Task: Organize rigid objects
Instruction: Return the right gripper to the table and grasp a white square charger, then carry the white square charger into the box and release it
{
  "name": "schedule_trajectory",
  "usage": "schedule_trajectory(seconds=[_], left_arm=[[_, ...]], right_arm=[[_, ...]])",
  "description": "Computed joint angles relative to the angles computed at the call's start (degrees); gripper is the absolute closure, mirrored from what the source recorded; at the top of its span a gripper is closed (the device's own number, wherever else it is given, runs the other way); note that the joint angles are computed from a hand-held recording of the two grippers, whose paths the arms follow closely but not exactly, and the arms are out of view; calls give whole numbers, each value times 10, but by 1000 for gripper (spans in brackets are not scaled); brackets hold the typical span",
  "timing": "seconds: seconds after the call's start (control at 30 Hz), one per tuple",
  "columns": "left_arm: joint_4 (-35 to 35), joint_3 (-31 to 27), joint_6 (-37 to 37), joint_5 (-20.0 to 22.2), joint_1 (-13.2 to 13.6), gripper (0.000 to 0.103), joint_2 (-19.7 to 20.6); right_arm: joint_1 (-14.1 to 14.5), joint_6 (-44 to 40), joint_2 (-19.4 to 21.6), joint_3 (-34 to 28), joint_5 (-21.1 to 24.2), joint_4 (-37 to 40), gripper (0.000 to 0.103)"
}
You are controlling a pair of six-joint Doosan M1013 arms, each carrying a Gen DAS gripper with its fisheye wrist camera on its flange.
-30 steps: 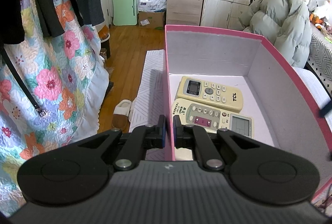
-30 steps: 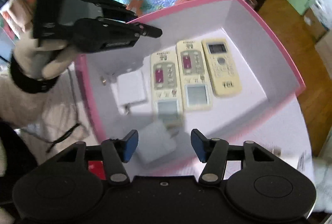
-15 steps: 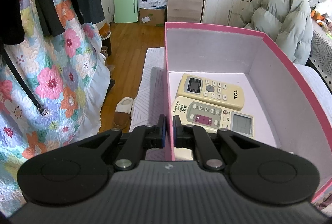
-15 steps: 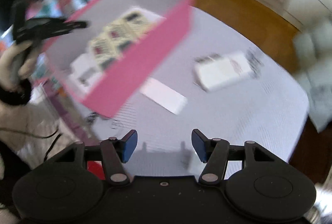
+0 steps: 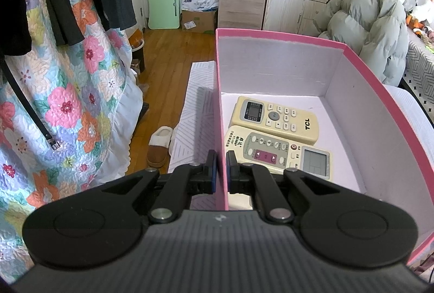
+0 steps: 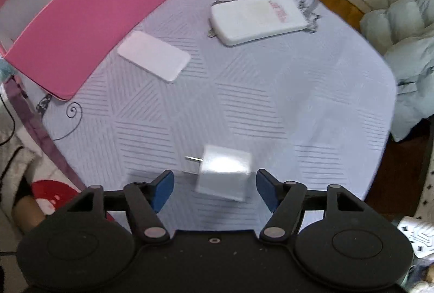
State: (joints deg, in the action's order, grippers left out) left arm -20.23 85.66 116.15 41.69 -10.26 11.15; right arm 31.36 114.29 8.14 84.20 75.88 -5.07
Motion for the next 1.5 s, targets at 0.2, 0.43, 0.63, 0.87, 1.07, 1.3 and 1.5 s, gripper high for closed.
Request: schedule_trajectory(seconds=[0.2, 0.43, 0.63, 0.87, 1.07, 1.3, 1.5], left_arm=[[-2, 1, 0, -1, 0, 97, 0], [-3, 1, 0, -1, 0, 97, 0], [-3, 1, -1, -1, 0, 97, 0], [1, 5, -5, -5, 0, 97, -2], [-2, 5, -3, -6, 0, 97, -2], [-8, 6, 1, -7, 0, 97, -2], [-14, 7, 6, -7, 1, 97, -2]], right_arm=[[-2, 42, 0, 15, -20, -7, 29], [0, 49, -7, 9, -35, -18, 43], [15, 22, 1, -38, -60, -33, 43], [42, -141, 45, -155, -97, -5, 43], [41, -244, 122, -251, -47, 16, 43], [33, -285, 212, -339, 81, -24, 43], [37, -311, 243, -368, 141, -32, 43]])
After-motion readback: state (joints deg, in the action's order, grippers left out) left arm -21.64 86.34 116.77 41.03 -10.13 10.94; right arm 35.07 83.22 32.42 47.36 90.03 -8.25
